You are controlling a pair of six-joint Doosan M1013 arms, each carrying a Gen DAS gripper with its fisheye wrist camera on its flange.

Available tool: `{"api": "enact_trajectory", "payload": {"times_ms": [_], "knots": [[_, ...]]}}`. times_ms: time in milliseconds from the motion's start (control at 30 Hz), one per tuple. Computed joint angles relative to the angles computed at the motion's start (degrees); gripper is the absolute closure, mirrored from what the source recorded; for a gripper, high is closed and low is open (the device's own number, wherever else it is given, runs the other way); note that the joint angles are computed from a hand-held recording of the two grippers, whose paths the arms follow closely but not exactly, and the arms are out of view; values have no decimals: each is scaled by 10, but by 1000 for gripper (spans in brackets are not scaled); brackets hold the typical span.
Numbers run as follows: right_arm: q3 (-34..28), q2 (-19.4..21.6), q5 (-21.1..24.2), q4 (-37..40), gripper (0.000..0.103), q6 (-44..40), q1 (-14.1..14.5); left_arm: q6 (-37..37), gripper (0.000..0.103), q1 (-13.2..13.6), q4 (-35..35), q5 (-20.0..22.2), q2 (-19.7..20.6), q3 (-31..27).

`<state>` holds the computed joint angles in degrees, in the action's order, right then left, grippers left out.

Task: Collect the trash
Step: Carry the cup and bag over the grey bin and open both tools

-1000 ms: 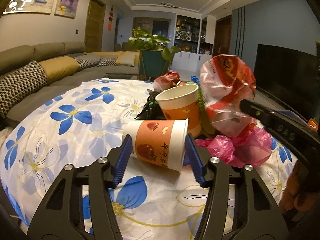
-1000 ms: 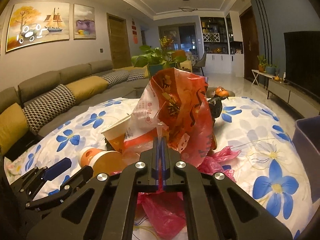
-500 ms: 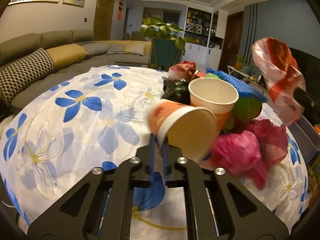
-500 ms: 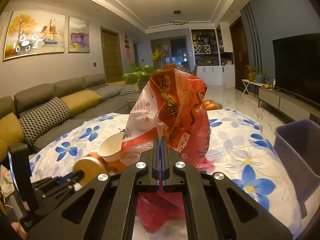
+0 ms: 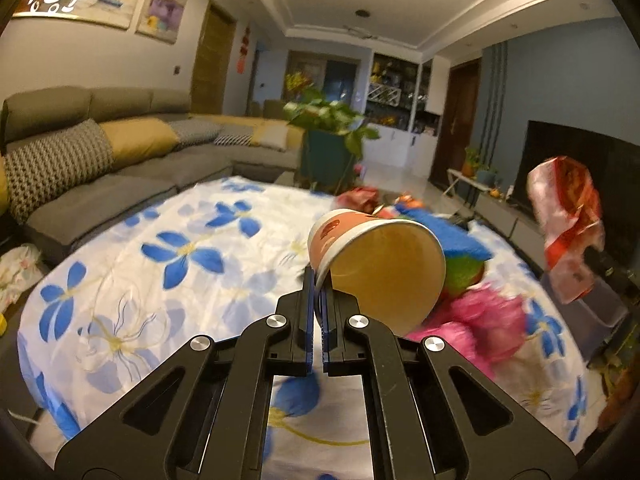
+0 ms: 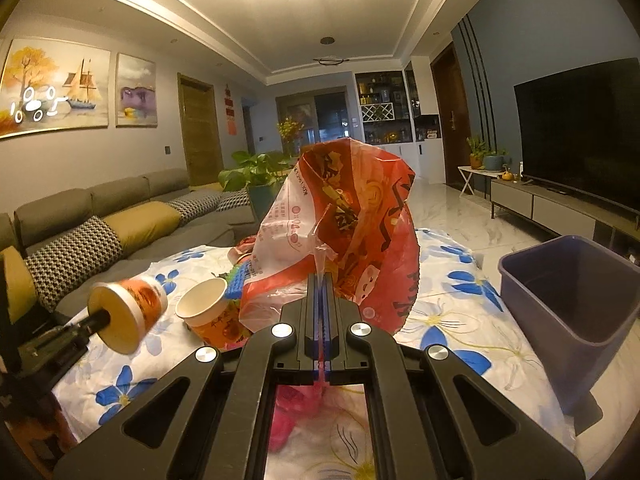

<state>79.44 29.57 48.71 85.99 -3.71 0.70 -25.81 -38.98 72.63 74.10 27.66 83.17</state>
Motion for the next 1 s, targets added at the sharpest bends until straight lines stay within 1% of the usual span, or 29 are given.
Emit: {"api": "enact_trajectory", "payload": {"times_ms": [133,200,400,500,567,733,800,867,1000], "knots": [[7,-4,-2,12,101,-9,-9,33,101,-9,23,-16,6,-24],[11,-7,-7,23,101,-18,-15,49,101,-11,32,-33,12,-38],[20,-12,-29,53,101,-44,-33,99,101,-16,51,-102,28,-84],[20,-12,-46,71,101,-55,-42,126,101,-16,56,-145,41,-114],[18,-11,-64,91,101,-69,-49,144,101,-15,59,-161,50,-133],[0,0,-116,133,101,-88,-60,197,101,-10,68,-202,90,-207],[-14,9,-133,137,101,-82,-64,214,101,-8,73,-209,109,-239],[-26,17,-155,146,101,-85,-63,229,101,-2,71,-229,129,-271],[-45,32,-188,156,101,-80,-62,265,101,9,37,-259,171,-337]]}}
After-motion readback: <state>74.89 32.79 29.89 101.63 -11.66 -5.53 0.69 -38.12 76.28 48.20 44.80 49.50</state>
